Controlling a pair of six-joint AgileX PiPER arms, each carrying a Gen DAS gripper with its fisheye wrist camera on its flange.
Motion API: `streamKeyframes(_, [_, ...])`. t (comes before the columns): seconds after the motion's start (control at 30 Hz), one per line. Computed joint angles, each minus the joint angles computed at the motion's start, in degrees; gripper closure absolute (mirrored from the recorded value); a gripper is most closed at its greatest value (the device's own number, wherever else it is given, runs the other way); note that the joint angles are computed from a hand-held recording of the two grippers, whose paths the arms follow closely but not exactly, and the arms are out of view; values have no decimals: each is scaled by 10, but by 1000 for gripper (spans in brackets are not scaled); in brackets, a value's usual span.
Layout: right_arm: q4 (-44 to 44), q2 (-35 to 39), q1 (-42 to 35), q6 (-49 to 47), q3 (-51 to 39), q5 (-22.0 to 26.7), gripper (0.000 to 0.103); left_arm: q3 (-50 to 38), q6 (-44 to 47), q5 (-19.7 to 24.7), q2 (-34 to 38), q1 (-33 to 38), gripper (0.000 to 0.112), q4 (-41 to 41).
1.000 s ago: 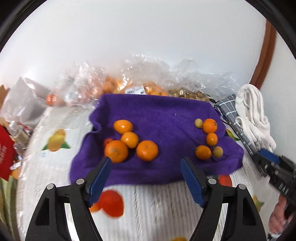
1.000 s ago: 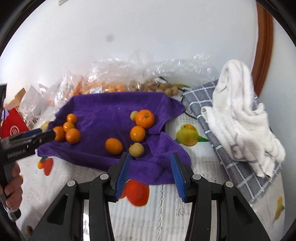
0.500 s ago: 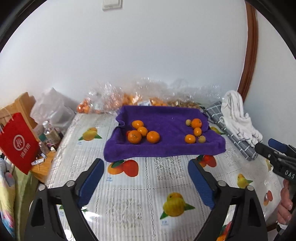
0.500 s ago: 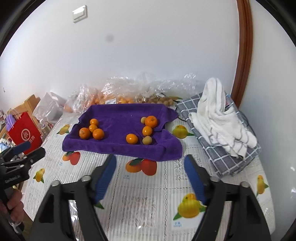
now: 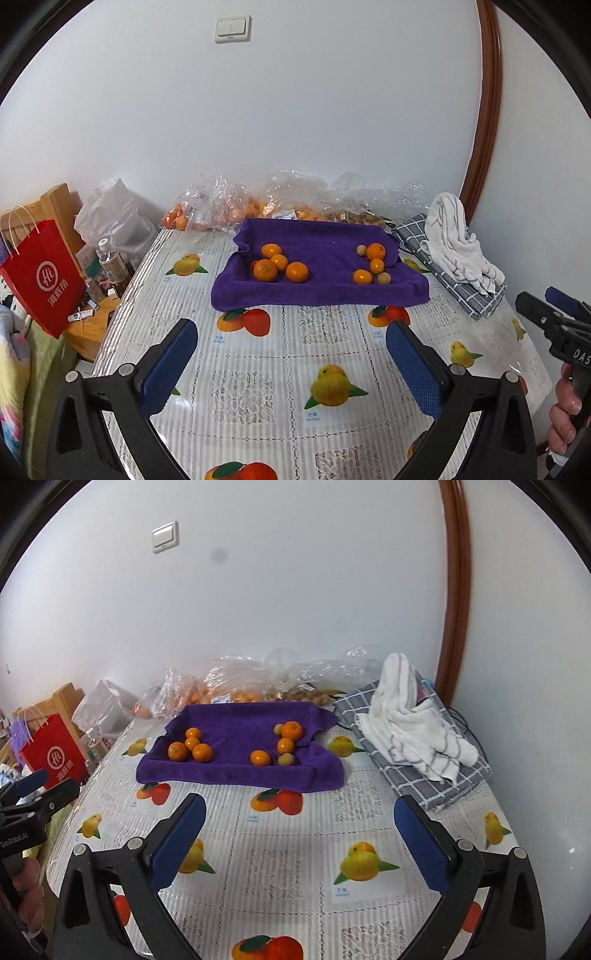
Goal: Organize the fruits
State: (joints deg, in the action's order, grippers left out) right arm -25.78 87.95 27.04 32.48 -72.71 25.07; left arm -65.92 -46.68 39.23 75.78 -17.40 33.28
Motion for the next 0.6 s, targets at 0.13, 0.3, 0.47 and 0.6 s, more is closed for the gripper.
streamKeyframes(0.13, [-15,-10,4,8,8,4,3,4,-16,6,-5,-12,9,13])
streamKeyframes(0.3, [-27,-12,5,18,14,3,3,6,-19,9,-6,-19,9,20])
streamKeyframes(0.47, [-22,-15,4,16,21,-1,3,4,-30,15,-5,-28,9,30])
streamKeyframes(0.6, [-28,-18,5,22,24,-1,3,3,-29,19,-6,-31,9,28])
